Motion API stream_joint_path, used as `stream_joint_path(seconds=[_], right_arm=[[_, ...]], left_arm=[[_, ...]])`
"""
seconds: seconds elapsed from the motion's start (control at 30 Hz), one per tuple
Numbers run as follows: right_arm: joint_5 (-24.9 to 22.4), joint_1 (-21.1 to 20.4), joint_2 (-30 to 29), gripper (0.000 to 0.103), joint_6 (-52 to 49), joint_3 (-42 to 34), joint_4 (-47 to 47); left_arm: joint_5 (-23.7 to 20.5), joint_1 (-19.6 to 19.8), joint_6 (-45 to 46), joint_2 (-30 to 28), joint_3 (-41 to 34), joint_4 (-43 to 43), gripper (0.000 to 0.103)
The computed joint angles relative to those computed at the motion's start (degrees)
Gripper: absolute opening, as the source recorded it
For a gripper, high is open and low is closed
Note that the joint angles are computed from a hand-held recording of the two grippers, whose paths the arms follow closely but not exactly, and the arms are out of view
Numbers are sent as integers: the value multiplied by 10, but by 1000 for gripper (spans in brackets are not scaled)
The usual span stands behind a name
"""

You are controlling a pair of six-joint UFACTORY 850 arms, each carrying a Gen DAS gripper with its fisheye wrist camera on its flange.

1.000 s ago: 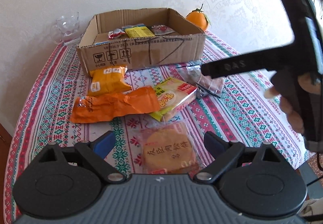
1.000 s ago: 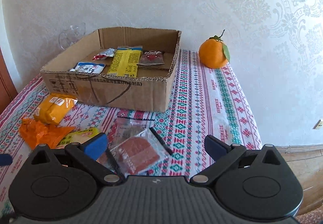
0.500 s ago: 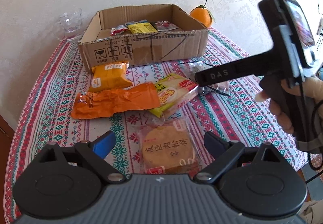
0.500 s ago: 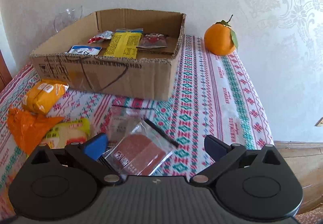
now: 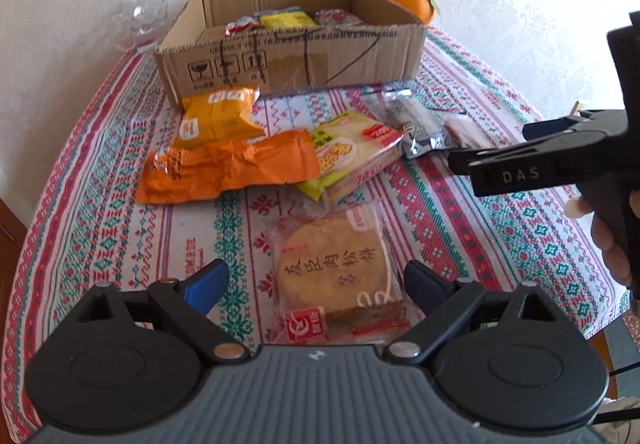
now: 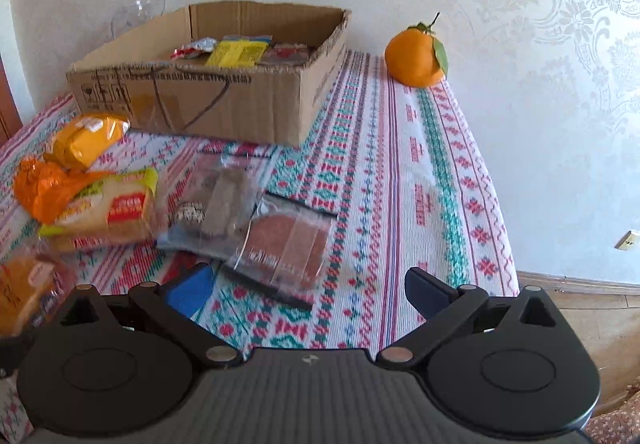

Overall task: Organize snacks
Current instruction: 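Close the left gripper on the round biscuit packet while the right gripper grasps the clear meat-slice packet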

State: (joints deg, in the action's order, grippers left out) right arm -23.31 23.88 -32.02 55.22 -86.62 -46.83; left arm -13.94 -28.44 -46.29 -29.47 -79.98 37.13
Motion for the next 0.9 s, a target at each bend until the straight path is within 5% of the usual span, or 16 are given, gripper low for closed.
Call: stream_joint_path(seconds=[0.37, 0.6, 0.9], right_arm=[[36, -8, 5, 103, -10, 12, 18], [43, -9, 6, 103, -6, 14, 10], [25, -11, 10, 103, 35, 17, -25]], left_arm=[[17, 0, 36, 5, 7, -72, 92], [25, -3, -14, 11, 12, -45, 63], [20, -5, -44, 9, 9, -17, 62]])
